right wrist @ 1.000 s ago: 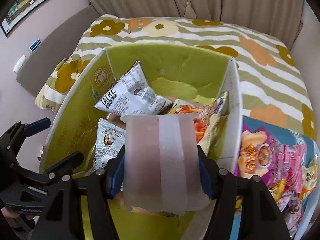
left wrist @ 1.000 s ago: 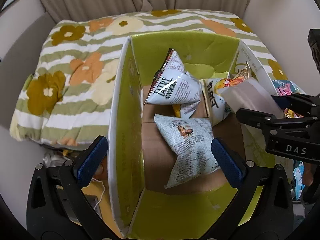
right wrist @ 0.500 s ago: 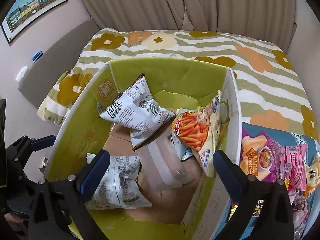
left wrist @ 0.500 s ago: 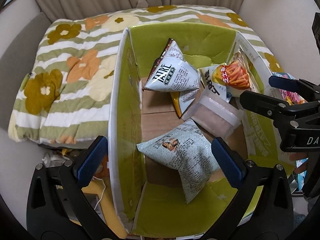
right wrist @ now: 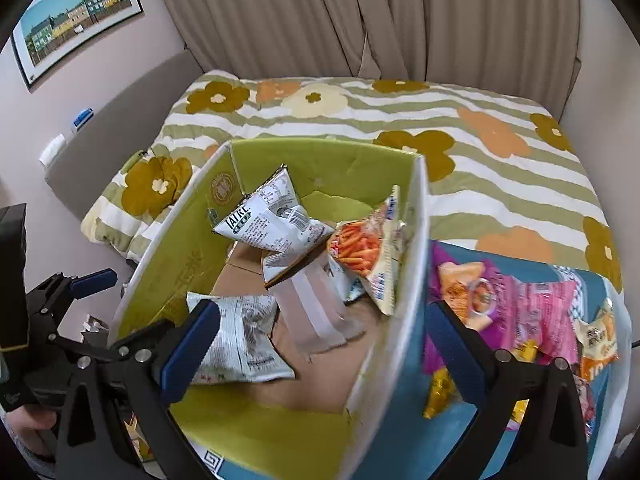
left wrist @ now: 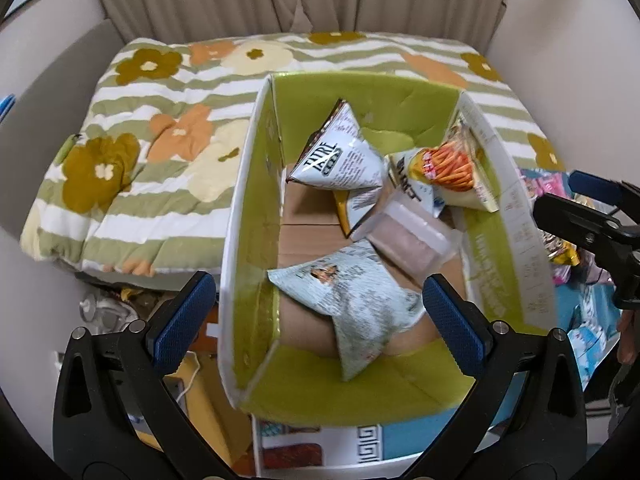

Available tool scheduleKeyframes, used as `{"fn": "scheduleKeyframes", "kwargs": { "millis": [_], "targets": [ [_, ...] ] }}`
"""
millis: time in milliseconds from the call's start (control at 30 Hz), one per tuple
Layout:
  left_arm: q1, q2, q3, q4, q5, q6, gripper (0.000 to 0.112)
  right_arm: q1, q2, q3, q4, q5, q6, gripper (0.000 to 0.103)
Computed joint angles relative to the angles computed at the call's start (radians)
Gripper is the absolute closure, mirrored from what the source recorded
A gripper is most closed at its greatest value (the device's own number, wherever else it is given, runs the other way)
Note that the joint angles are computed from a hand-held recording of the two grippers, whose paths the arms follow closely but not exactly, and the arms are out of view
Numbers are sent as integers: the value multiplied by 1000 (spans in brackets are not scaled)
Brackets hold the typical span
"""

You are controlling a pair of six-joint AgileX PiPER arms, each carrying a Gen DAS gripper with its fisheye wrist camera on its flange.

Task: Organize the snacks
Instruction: 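Withdraw both tools from the box toward the remaining snacks, then grasp the blue-and-white bag with the left tool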

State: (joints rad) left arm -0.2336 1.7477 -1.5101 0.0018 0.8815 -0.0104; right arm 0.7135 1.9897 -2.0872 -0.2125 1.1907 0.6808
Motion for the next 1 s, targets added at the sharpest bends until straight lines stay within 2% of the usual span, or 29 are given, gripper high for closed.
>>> {"fn": "scheduleKeyframes", "kwargs": {
  "millis": [200,367,667,833,1000],
  "targets": [
    [-111,-114,79,72,-5,-176,10,0,-232,250,-43,-45,15,1],
    [-275,-172,108,166,12,-354,10,-28,-457,483,-58,-79,49,1],
    [-594,-140,77,266,52,-640,10,-144,-838,799,-40,-37,7,1],
    [-741,-66,40,278,68,-775,10,-332,-998,916,71,-15,-177,1],
    [-813,23,-3,229,59,-824,10,-603,-1087,1009,241,-24,-468,1]
  ]
}}
